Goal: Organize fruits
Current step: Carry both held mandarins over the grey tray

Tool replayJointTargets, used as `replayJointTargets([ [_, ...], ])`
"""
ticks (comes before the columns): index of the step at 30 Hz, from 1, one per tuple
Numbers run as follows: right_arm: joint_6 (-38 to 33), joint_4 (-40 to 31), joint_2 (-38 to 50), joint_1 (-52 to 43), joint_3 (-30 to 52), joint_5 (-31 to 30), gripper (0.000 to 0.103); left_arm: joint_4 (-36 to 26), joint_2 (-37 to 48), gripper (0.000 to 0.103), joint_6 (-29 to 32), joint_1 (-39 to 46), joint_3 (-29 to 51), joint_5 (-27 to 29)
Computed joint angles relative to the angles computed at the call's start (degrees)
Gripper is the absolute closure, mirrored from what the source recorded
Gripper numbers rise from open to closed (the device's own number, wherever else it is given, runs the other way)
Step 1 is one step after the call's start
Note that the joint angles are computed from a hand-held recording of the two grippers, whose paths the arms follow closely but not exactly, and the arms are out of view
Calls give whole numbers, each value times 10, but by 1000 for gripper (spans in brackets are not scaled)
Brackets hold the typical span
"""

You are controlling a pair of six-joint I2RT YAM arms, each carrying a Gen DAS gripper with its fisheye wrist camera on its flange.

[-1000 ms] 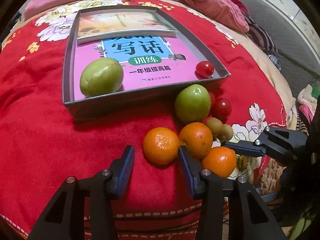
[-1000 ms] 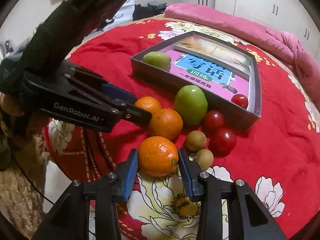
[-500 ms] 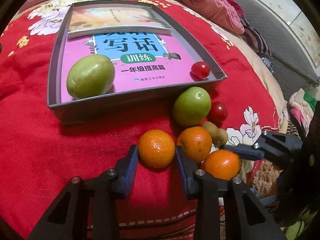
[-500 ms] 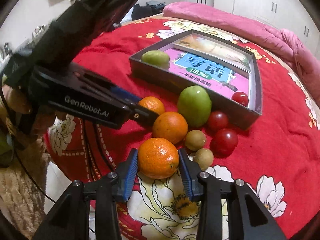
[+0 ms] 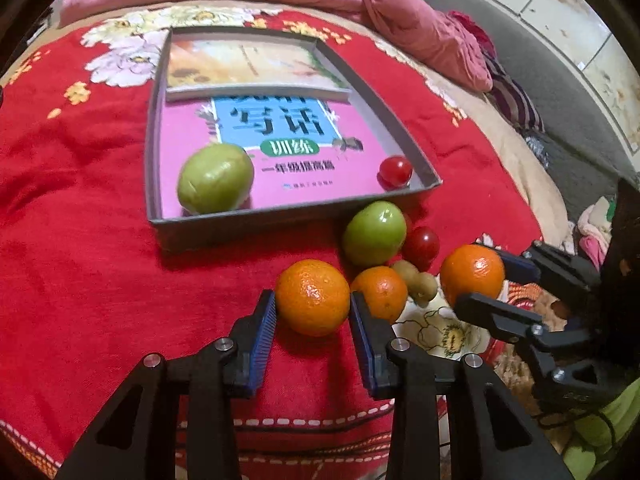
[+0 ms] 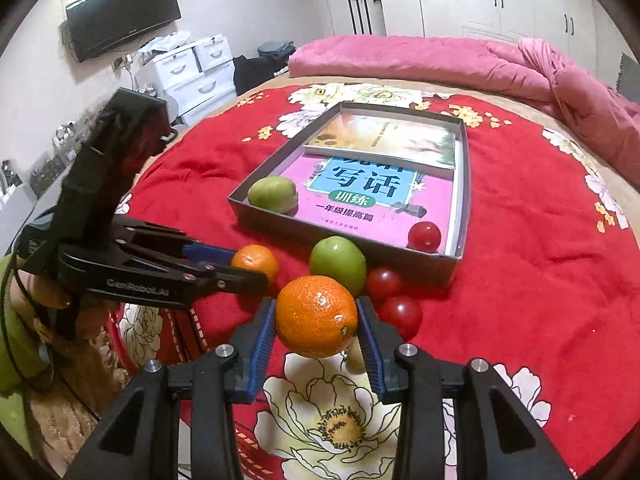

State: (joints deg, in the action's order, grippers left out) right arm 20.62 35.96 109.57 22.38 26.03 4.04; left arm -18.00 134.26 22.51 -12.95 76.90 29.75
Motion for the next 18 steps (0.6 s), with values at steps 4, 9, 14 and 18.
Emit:
replayJointTargets([
  [4,4,-1,-9,-2,-2,1,63,10,-31,65,-7,7,-19,3],
  [9,8,-4,-30,-9,-4,3,63,23,-72,65,-16,11,-38,10],
  [14,4,-16,-45,-18,1,8,63,22,-82,65,-34,0,-28,12],
  [18,-5,-22,-49,-29,7,8,63,25,-82,65,-46,-11,-18,3],
])
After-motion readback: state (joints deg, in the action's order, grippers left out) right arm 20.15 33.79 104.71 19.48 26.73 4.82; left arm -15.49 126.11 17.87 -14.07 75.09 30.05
